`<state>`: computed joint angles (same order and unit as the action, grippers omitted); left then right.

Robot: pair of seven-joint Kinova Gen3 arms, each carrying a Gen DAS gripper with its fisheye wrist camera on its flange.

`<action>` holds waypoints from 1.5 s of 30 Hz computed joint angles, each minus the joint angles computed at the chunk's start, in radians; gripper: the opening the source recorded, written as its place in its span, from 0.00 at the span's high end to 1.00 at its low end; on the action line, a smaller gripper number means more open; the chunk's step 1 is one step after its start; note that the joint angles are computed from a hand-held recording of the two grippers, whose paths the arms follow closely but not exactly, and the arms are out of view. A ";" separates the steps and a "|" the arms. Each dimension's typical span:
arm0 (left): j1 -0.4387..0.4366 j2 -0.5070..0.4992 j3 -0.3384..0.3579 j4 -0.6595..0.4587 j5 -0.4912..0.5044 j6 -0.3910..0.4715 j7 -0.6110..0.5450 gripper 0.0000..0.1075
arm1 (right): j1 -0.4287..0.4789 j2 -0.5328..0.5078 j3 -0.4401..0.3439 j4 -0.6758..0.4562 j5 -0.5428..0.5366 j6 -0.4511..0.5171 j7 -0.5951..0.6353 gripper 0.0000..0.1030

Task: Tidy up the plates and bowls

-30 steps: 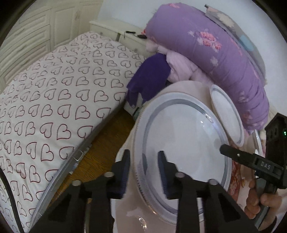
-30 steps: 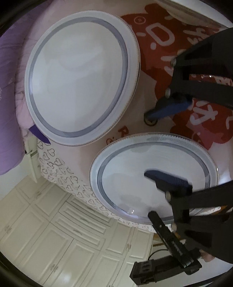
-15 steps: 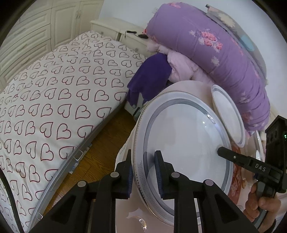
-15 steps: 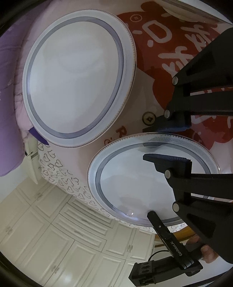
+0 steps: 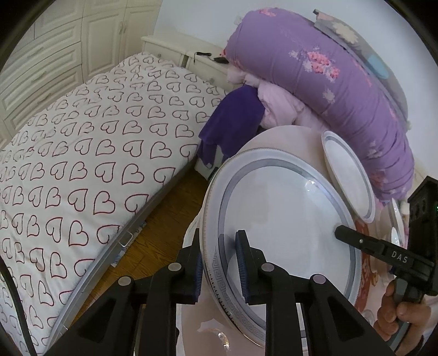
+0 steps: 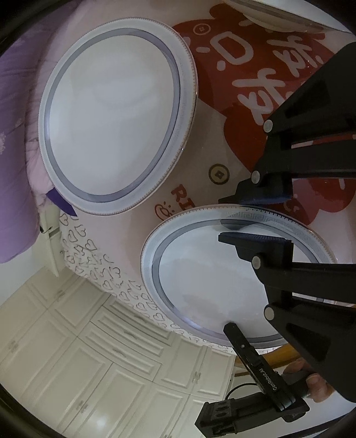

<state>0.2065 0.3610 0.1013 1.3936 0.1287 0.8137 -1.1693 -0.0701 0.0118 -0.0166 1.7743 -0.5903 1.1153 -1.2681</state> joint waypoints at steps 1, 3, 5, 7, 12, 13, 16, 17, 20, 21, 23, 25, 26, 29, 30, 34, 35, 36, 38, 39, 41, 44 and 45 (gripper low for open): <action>0.004 -0.005 -0.001 0.005 -0.003 -0.001 0.004 0.83 | 0.000 -0.002 0.000 0.001 0.001 0.000 0.000 0.83; 0.004 -0.010 0.000 0.008 -0.004 0.000 0.004 0.83 | -0.004 -0.005 -0.003 0.003 0.005 -0.004 -0.005 0.83; 0.010 -0.018 0.000 0.012 -0.009 0.000 0.010 0.84 | -0.005 -0.011 -0.002 0.005 0.007 -0.003 -0.007 0.83; 0.018 -0.027 -0.001 0.021 -0.016 -0.002 0.018 0.84 | -0.005 -0.022 0.001 0.010 0.009 0.000 -0.005 0.83; 0.020 -0.046 0.001 0.029 -0.021 -0.001 0.021 0.84 | -0.007 -0.039 0.008 0.011 0.009 0.007 0.001 0.83; 0.020 -0.046 0.002 0.028 -0.022 0.001 0.021 0.84 | -0.011 -0.043 0.004 0.010 0.013 0.004 -0.008 0.83; 0.024 -0.058 0.003 0.036 -0.024 -0.001 0.023 0.84 | -0.017 -0.050 0.005 0.010 0.017 0.002 -0.016 0.83; 0.025 -0.059 0.004 0.036 -0.025 0.000 0.025 0.84 | -0.018 -0.052 0.006 0.012 0.018 0.001 -0.016 0.83; 0.031 -0.070 0.004 0.044 -0.031 -0.003 0.031 0.84 | -0.021 -0.060 0.009 0.018 0.017 0.000 -0.012 0.83; 0.032 -0.071 0.004 0.044 -0.031 -0.003 0.033 0.84 | -0.021 -0.060 0.011 0.017 0.016 0.000 -0.010 0.83; 0.034 -0.078 0.005 0.048 -0.034 -0.005 0.036 0.84 | -0.021 -0.065 0.014 0.020 0.015 0.000 -0.005 0.83; 0.040 -0.084 0.005 0.049 -0.041 -0.005 0.043 0.84 | -0.020 -0.071 0.017 0.022 0.014 0.001 0.000 0.83; 0.042 -0.088 0.005 0.051 -0.043 -0.006 0.046 0.84 | -0.019 -0.075 0.020 0.024 0.013 0.001 0.005 0.83; 0.047 -0.097 0.006 0.052 -0.050 -0.006 0.052 0.84 | -0.017 -0.088 0.025 0.028 0.009 0.005 0.012 0.83; 0.050 -0.102 0.006 0.055 -0.054 -0.007 0.057 0.84 | -0.017 -0.093 0.027 0.030 0.008 0.006 0.015 0.83; 0.066 -0.123 0.008 0.063 -0.074 -0.007 0.077 0.84 | -0.015 -0.113 0.038 0.035 0.003 0.012 0.025 0.83; 0.071 -0.127 0.008 0.062 -0.080 -0.006 0.084 0.84 | -0.015 -0.118 0.041 0.036 0.002 0.014 0.029 0.83; 0.074 -0.133 0.009 0.066 -0.084 -0.007 0.088 0.84 | -0.012 -0.123 0.047 0.037 -0.002 0.018 0.035 0.83; 0.082 -0.148 0.011 0.074 -0.096 -0.007 0.099 0.84 | -0.009 -0.135 0.055 0.040 -0.006 0.026 0.043 0.83; 0.088 -0.157 0.012 0.079 -0.103 -0.008 0.106 0.84 | -0.007 -0.142 0.059 0.040 -0.008 0.031 0.045 0.83; 0.099 -0.176 0.016 0.089 -0.118 -0.009 0.122 0.84 | -0.003 -0.161 0.070 0.043 -0.014 0.040 0.056 0.83; 0.117 -0.207 0.024 0.103 -0.142 -0.010 0.150 0.84 | 0.003 -0.188 0.090 0.043 -0.019 0.059 0.070 0.83; 0.121 -0.220 0.027 0.113 -0.149 -0.013 0.157 0.84 | 0.006 -0.204 0.100 0.042 -0.023 0.070 0.077 0.83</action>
<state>0.3278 0.1410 0.1285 1.5063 -0.0199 0.8012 -1.0120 -0.0638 -0.1917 0.0832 1.8166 -0.6134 1.1852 -1.1913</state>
